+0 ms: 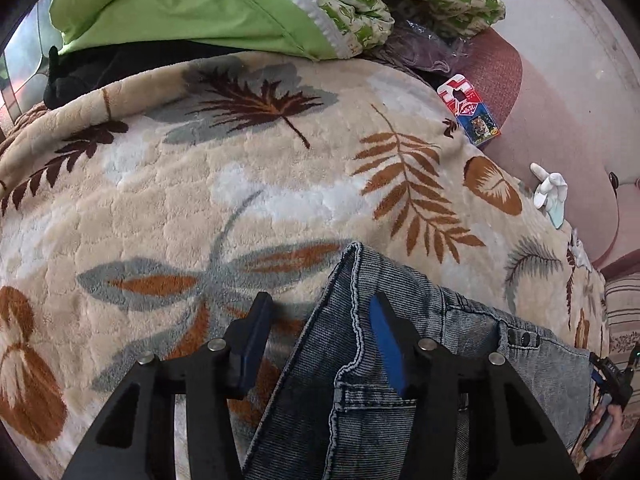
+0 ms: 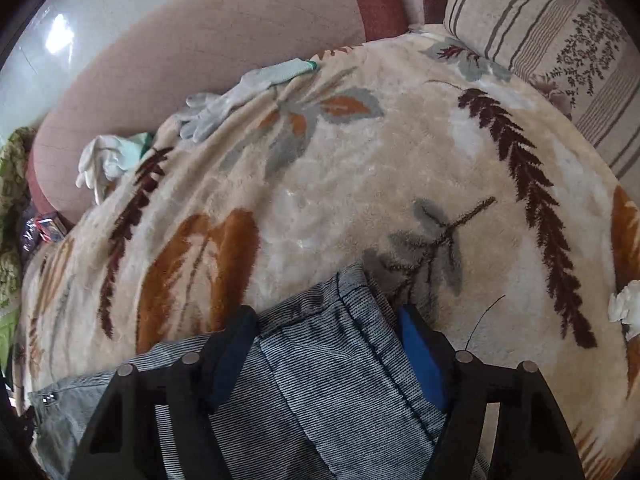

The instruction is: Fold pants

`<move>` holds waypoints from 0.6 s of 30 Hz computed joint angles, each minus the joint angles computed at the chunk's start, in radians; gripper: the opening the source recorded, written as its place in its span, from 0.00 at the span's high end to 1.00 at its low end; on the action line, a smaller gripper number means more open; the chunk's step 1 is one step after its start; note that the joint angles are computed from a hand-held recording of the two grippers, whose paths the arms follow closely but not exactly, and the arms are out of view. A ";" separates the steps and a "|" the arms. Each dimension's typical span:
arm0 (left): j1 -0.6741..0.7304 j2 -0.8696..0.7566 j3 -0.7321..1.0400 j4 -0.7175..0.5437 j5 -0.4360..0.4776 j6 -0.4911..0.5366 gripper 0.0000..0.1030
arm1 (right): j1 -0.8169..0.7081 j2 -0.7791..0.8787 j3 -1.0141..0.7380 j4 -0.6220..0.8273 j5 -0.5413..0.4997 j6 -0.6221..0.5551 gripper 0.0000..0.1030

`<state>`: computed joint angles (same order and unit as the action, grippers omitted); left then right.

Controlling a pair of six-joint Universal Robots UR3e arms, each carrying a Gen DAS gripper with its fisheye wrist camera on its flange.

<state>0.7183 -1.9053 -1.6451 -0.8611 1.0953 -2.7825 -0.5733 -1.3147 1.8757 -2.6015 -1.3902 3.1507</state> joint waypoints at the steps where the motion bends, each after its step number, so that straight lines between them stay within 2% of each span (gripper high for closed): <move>1: 0.010 -0.006 0.005 -0.005 -0.019 0.002 0.50 | 0.018 -0.002 0.010 -0.025 -0.029 -0.007 0.33; 2: 0.016 -0.009 0.004 -0.001 -0.031 0.005 0.53 | 0.031 -0.006 0.014 -0.027 -0.046 -0.017 0.41; 5: 0.014 -0.014 0.004 -0.002 -0.045 0.029 0.78 | 0.019 -0.049 0.054 -0.028 -0.004 -0.046 0.67; 6: 0.016 -0.015 0.003 -0.004 -0.060 0.035 0.83 | 0.013 -0.070 0.076 -0.039 0.011 -0.041 0.70; 9: 0.026 -0.005 -0.006 0.001 -0.089 0.029 0.84 | 0.012 -0.152 0.157 -0.089 0.017 -0.045 0.77; 11: 0.042 -0.001 0.003 -0.020 -0.119 0.022 0.84 | 0.018 -0.212 0.214 -0.123 0.021 -0.049 0.79; 13: 0.056 -0.003 0.010 -0.036 -0.148 0.010 0.80 | -0.002 -0.292 0.290 -0.158 0.050 -0.063 0.79; 15: 0.057 -0.016 0.025 -0.068 -0.158 0.011 0.54 | -0.036 -0.362 0.358 -0.185 0.095 -0.069 0.80; 17: 0.045 -0.021 0.014 -0.057 -0.144 0.005 0.38 | -0.083 -0.421 0.413 -0.192 0.154 -0.074 0.80; 18: 0.036 -0.022 0.006 -0.048 -0.136 0.006 0.38 | -0.102 -0.444 0.430 -0.185 0.180 -0.078 0.80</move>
